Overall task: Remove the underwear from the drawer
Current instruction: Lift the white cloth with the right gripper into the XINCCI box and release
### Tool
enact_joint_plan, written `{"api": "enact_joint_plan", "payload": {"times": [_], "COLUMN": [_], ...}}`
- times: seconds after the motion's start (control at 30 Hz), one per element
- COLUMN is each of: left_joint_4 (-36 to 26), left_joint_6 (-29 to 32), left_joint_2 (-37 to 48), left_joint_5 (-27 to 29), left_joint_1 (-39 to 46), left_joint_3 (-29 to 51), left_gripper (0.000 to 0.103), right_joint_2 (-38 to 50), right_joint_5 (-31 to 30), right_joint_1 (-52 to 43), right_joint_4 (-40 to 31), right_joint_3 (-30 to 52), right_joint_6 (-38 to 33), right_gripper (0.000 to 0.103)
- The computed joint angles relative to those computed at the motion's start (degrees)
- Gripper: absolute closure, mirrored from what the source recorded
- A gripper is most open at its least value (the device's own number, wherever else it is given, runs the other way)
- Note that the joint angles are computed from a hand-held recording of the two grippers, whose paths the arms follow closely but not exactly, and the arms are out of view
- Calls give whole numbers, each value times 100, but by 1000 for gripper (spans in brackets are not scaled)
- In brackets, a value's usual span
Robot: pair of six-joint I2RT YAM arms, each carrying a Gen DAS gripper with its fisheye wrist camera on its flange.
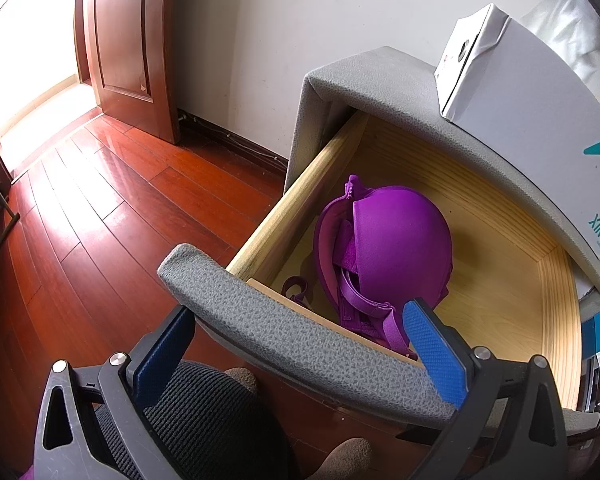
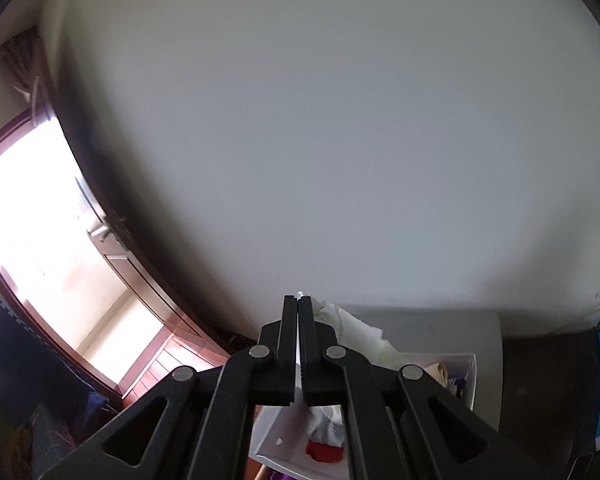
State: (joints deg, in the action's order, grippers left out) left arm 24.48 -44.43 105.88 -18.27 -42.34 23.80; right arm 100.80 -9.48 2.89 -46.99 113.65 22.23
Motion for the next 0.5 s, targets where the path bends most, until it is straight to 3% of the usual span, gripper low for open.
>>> {"api": "enact_joint_plan", "payload": {"times": [0.17,0.5], "left_joint_4": [9,7], "left_joint_6": [-6,13], "left_joint_2": [0,-5], "left_joint_5": [-7,-3], "left_joint_1": [-8,7], "left_joint_3": [-7,1], "left_gripper": [0,0], "right_joint_2": [542,1925], "right_joint_5": [-56,-128], "right_joint_1": [-117,-151], "right_joint_4": [654,1237], "right_joint_3": [-769,-1375], "right_joint_6": [83,89], "right_gripper": [103,103]}}
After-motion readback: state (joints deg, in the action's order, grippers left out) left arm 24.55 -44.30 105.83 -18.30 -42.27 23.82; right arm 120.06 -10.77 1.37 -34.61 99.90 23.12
